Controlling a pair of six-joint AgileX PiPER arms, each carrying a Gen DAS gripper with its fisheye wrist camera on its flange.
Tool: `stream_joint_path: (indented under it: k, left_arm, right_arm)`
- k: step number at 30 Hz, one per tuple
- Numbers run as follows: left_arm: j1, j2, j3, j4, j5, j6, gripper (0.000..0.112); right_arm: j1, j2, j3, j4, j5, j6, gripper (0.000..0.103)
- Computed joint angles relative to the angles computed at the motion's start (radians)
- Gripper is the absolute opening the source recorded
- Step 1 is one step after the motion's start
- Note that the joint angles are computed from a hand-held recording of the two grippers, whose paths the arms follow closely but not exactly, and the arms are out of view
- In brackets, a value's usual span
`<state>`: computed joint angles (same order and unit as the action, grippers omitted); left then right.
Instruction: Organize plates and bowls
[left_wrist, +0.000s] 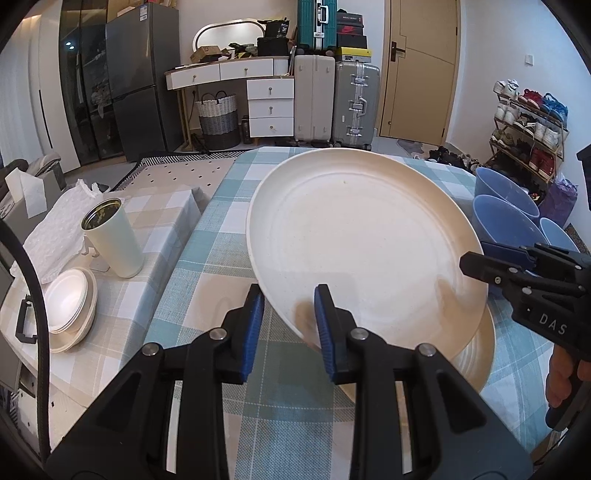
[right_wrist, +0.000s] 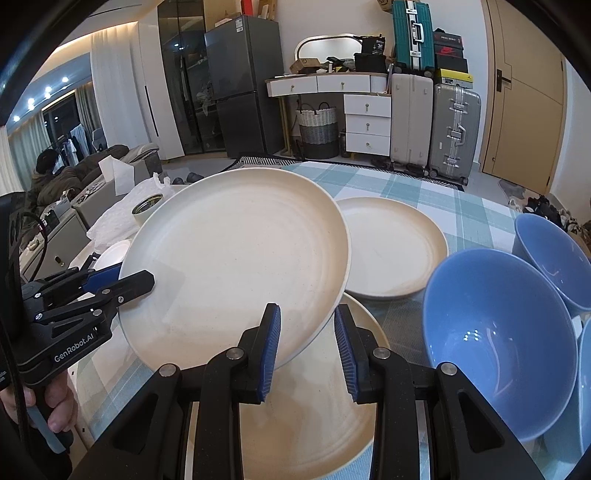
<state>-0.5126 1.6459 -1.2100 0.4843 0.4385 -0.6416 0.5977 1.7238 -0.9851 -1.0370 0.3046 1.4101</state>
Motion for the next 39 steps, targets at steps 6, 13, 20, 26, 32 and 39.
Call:
stream_joint_path:
  k: [6, 13, 20, 26, 32, 39]
  left_arm:
    - [-0.017, -0.034, 0.044, 0.007, -0.014, -0.005, 0.025]
    - [-0.051, -0.059, 0.085, 0.045, -0.017, -0.035, 0.025]
    - [-0.075, -0.058, 0.114, 0.069, -0.031, -0.059, 0.025]
    - [-0.075, -0.049, 0.133, 0.051, -0.058, -0.043, 0.025]
    - [-0.074, -0.027, 0.136, 0.038, -0.072, -0.016, 0.025]
    - [-0.086, 0.010, 0.131, 0.060, -0.074, -0.029, 0.025]
  right_arm:
    - [0.041, -0.043, 0.061, -0.083, 0.029, 0.122, 0.031]
    - [0.062, -0.087, 0.129, -0.155, 0.049, 0.228, 0.031]
    - [0.115, -0.125, 0.191, -0.196, 0.100, 0.324, 0.031]
    - [0.130, -0.142, 0.220, -0.203, 0.124, 0.347, 0.031]
    - [0.143, -0.124, 0.223, -0.187, 0.149, 0.344, 0.031]
    - [0.147, -0.117, 0.239, -0.198, 0.153, 0.373, 0.031]
